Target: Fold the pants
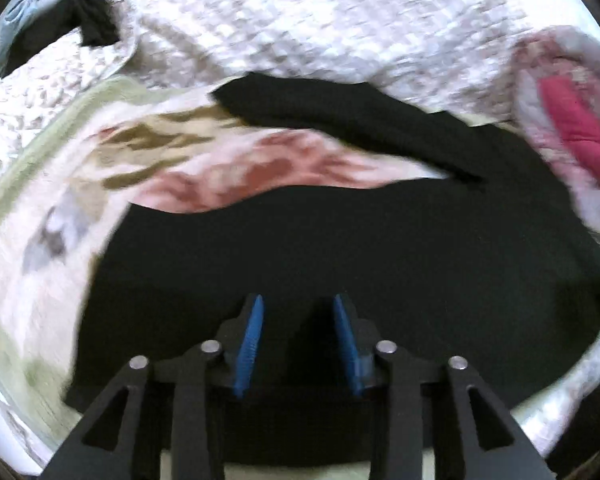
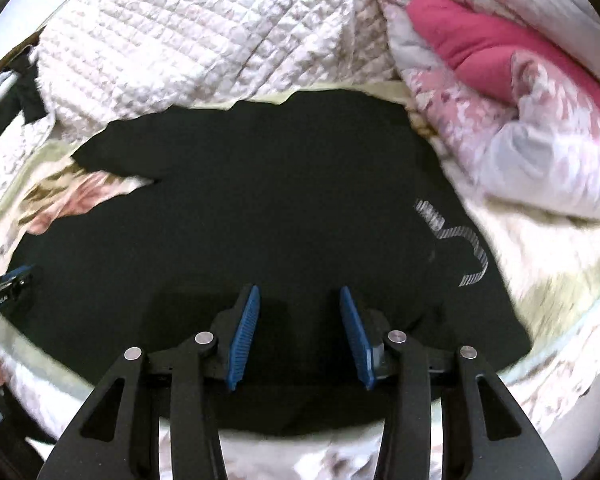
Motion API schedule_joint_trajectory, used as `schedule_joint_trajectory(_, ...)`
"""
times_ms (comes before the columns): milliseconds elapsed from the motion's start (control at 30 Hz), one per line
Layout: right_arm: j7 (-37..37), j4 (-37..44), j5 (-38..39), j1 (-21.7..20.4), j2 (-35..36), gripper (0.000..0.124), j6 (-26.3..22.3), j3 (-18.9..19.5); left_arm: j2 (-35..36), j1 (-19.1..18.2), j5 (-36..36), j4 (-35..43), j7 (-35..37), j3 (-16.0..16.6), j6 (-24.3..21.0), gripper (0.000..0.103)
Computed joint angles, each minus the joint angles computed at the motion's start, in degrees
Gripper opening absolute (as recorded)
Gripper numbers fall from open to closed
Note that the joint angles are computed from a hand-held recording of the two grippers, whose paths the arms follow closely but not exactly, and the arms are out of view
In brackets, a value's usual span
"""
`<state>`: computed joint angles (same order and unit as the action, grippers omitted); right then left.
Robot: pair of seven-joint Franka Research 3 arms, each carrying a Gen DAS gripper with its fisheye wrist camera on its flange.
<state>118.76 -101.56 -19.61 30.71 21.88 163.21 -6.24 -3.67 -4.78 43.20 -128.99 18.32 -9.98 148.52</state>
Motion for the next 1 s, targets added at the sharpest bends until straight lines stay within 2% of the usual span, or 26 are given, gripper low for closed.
schedule_joint_trajectory(33, 1.0, 1.5, 0.2, 0.0, 0.9, 0.044, -1.9, -0.7, 0.0, 0.4, -0.1, -0.2, -0.4, 0.4, 0.0, 0.054)
schedule_joint_trajectory(67, 0.3, 1.6, 2.4, -1.5, 1.0, 0.044, -1.4, 0.5, -0.8, 0.9, -0.5, -1.3, -1.6, 0.9, 1.4, 0.058)
schedule_joint_trajectory(200, -0.7, 2.3, 4.0, -2.1, 1.2, 0.044, 0.7, 0.6, -2.0, 1.7, 1.6, -0.9, -5.8, 0.2, -4.7, 0.057)
schedule_joint_trajectory(367, -11.9, 10.1, 11.4, -5.4, 5.6, 0.045, -1.2, 6.7, -0.7, 1.9, 0.3, 1.3, -2.6, 0.6, -2.2, 0.056)
schedule_joint_trajectory(433, -15.9, 13.1, 14.0, -5.6, 7.5, 0.047, -1.6, 8.0, 0.8, 1.6, -0.3, 3.3, 0.1, 0.6, -0.4, 0.056)
schedule_joint_trajectory(600, -22.9, 22.9, 18.8, -4.2, 14.1, 0.051, -6.3, 9.4, 4.7, 0.5, -2.4, 7.2, 6.6, 1.0, 4.1, 0.057)
schedule_joint_trajectory(667, -23.9, 25.9, 19.7, -3.4, 16.2, 0.051, -9.1, 8.7, 6.3, 0.4, -3.3, 8.0, 7.6, 1.5, 5.0, 0.057)
schedule_joint_trajectory(767, -22.4, 28.1, 19.0, -1.8, 17.8, 0.051, -12.1, 6.1, 7.8, -0.5, -1.0, 8.7, 4.8, 2.8, 1.4, 0.059)
schedule_joint_trajectory(800, -21.3, 28.0, 19.1, -1.6, 17.8, 0.051, -12.1, 5.5, 7.5, 0.3, -1.2, 7.6, 4.1, 2.9, 3.4, 0.064)
schedule_joint_trajectory(833, -20.4, 27.6, 19.4, -1.8, 17.5, 0.051, -11.6, 5.2, 7.1, 0.5, -1.2, 7.0, 3.0, 3.2, 4.4, 0.064)
schedule_joint_trajectory(933, -14.5, 24.1, 18.8, -0.9, 15.5, 0.051, -7.9, 2.5, 5.7, 0.5, 2.7, 6.6, -2.2, 3.5, 0.9, 0.063)
schedule_joint_trajectory(1000, -12.1, 23.8, 17.1, -0.4, 15.4, 0.051, -8.4, 1.2, 4.8, 0.8, 5.2, 6.3, -5.8, 3.4, -2.6, 0.063)
